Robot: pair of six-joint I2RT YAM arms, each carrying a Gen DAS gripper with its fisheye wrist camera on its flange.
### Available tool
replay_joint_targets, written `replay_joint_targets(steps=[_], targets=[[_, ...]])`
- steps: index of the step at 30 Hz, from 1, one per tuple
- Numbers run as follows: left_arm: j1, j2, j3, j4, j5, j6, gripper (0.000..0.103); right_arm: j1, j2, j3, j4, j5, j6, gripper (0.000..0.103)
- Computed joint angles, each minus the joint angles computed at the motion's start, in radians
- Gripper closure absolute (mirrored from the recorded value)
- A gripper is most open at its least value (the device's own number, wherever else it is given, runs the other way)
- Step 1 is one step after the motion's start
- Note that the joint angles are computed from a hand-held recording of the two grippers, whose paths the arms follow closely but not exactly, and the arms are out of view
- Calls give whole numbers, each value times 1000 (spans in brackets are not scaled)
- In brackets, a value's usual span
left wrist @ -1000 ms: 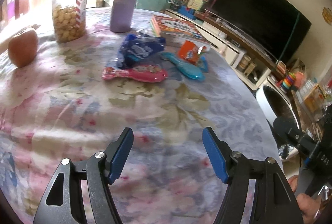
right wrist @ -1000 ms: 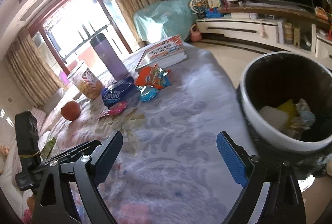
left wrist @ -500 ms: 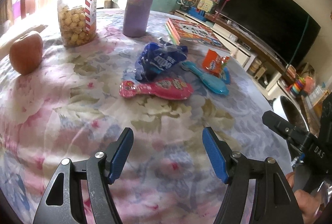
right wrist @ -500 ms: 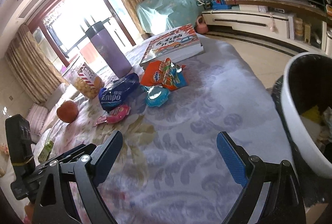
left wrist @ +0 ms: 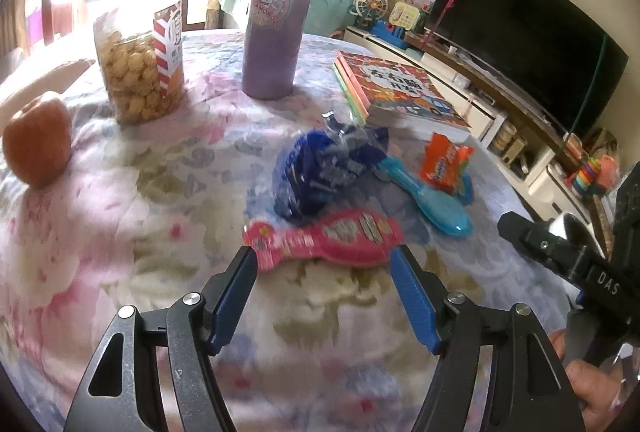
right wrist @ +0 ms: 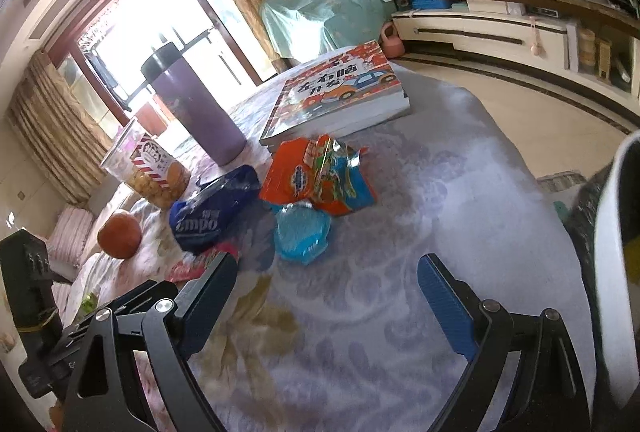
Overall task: Collect trash
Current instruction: 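Move both tools back toward the remaining table trash, then grasp the blue plastic bag with the left tool while the right tool grasps the orange snack packet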
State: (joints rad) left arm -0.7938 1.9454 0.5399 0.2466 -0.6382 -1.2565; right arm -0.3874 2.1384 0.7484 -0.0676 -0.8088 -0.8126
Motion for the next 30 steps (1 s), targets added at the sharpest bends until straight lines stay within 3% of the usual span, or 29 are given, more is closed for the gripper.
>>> replay_joint_targets(steps=[6, 15, 18, 19, 20, 23, 30], targets=[[135, 36, -6, 127, 57, 142, 35, 71, 49, 75, 44, 6, 135, 10], [241, 103, 52, 193, 96, 283, 35, 169, 122, 160, 103, 44, 250, 13], [248, 143, 86, 196, 102, 313, 44, 189, 127, 162, 117, 59, 254, 41], [249, 153, 94, 198, 110, 322, 62, 198, 133, 171, 103, 68, 244, 61], [251, 167, 109, 194, 125, 332, 71, 204, 141, 182, 84, 77, 233, 72], [233, 168, 124, 176, 110, 336, 84, 193, 135, 166, 90, 63, 212, 83], [154, 113, 94, 176, 73, 303, 86, 115, 77, 134, 21, 24, 122, 92]])
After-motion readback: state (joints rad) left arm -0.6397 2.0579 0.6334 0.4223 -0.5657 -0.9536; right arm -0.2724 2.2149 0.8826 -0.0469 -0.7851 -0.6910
